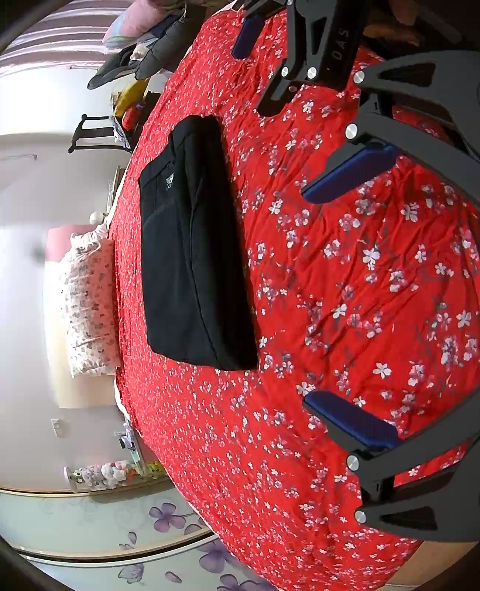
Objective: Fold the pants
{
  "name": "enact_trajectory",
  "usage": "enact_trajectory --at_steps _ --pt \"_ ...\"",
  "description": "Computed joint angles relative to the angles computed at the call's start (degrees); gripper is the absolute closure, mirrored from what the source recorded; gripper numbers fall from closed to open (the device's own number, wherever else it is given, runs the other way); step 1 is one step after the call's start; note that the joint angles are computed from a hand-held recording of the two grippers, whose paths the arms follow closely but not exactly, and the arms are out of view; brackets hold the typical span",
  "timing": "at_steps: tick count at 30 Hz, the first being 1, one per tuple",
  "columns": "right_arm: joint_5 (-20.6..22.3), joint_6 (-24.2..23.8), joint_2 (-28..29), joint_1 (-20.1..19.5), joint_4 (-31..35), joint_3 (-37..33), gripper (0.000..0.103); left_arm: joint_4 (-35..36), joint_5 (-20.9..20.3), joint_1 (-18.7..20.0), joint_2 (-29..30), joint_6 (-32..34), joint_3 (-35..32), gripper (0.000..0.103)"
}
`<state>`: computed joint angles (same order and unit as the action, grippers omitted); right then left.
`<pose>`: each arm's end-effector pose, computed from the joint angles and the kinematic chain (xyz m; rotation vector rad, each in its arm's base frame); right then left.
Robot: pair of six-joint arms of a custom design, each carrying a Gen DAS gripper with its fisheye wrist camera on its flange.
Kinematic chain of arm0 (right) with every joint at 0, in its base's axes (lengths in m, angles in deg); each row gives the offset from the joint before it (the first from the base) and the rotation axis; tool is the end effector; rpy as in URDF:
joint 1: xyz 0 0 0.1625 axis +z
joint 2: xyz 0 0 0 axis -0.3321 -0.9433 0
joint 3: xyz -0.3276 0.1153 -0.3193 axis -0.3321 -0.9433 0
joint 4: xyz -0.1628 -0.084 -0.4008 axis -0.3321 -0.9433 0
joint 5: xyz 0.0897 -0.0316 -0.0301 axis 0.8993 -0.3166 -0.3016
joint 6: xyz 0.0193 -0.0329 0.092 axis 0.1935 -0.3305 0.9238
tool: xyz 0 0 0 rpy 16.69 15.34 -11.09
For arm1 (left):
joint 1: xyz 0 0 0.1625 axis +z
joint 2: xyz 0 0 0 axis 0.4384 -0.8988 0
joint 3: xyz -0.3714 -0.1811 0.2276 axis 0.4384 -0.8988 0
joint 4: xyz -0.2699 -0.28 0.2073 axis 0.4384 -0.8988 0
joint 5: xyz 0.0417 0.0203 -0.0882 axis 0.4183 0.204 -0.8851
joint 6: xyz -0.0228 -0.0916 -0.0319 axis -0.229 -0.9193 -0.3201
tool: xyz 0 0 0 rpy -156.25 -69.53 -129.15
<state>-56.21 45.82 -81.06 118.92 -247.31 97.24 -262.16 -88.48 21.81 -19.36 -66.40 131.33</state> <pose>0.1460 -0.4660 0.1020 0.2820 -1.9894 1.1234 -0.1794 -0.5013 0.0918 0.8115 2.2477 -0.9273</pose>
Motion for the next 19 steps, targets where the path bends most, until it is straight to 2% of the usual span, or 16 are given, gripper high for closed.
enact_trajectory --at_steps 9,19 --pt "0.17 0.06 0.08 -0.15 0.07 0.17 0.001 -2.16 1.42 -0.26 0.54 1.23 -0.03 0.002" --pt "1.39 -0.03 -0.13 -1.18 0.12 0.96 0.001 0.69 0.34 0.08 -0.28 0.4 -0.32 0.002"
